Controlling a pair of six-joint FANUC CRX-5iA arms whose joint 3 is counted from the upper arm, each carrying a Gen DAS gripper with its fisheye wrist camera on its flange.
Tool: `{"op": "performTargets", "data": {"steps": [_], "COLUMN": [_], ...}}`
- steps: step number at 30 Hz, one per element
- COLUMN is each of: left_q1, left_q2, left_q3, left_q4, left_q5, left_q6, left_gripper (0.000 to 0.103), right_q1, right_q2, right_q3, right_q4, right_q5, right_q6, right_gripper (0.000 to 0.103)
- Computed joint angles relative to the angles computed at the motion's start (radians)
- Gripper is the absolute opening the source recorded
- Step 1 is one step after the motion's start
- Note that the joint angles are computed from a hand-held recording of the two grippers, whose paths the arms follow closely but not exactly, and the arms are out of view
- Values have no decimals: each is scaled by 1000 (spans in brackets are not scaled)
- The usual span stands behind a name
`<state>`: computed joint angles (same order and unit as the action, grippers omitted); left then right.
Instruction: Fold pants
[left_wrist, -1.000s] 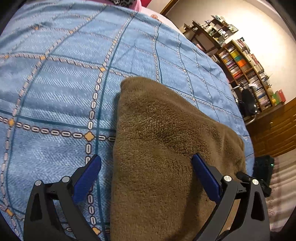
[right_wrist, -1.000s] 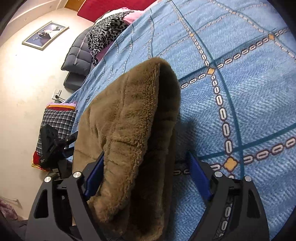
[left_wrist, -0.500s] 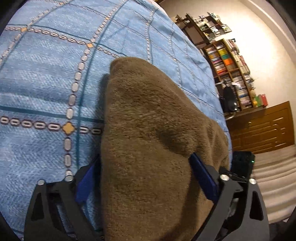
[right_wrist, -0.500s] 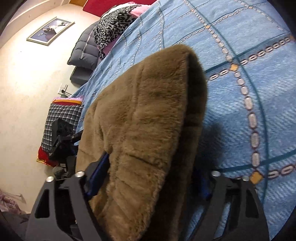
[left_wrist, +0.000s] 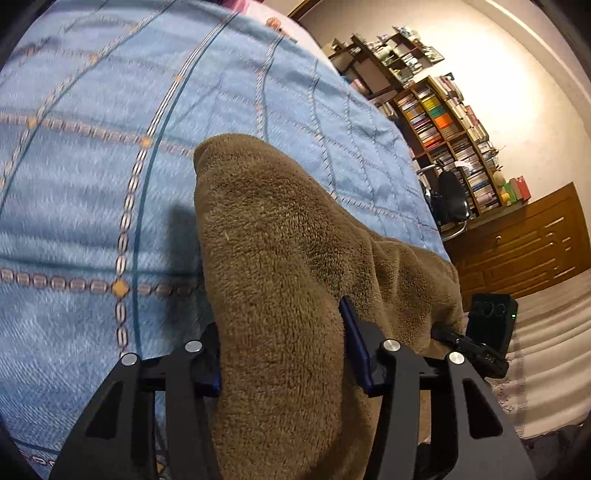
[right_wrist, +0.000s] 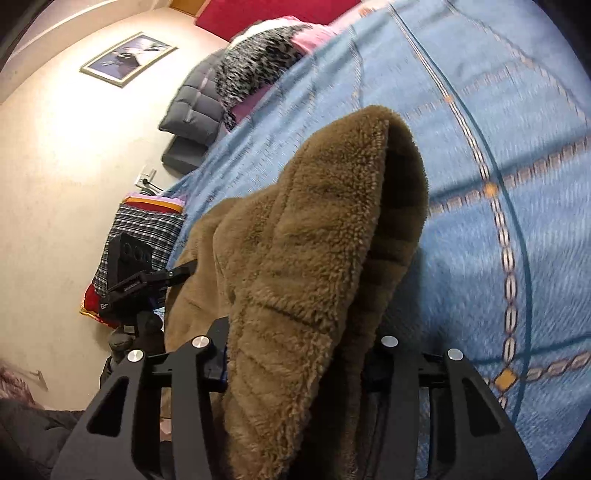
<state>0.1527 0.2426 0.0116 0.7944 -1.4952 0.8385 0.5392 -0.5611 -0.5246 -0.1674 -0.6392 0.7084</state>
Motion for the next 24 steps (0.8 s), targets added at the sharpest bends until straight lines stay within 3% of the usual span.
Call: {"op": "performTargets", "data": {"steps": [9,16,24], "left_q1": [-86,-165,-233], "left_q2": [87,215,384], "left_q3": [134,309,554], "left_q4": [62,67,38], "left_q5": [79,119,130], "left_q6": [35,107,207], "left_gripper": [50,50,50], "right_q1": [-156,-345,-489], "right_q2": [87,199,354], "right_q3": [118,243,371], "right_q4": [-57,-209,-322], "right_q5": [-13,-54,-95], "right_q6": [182,408,576], "right_gripper": [48,48,48]}}
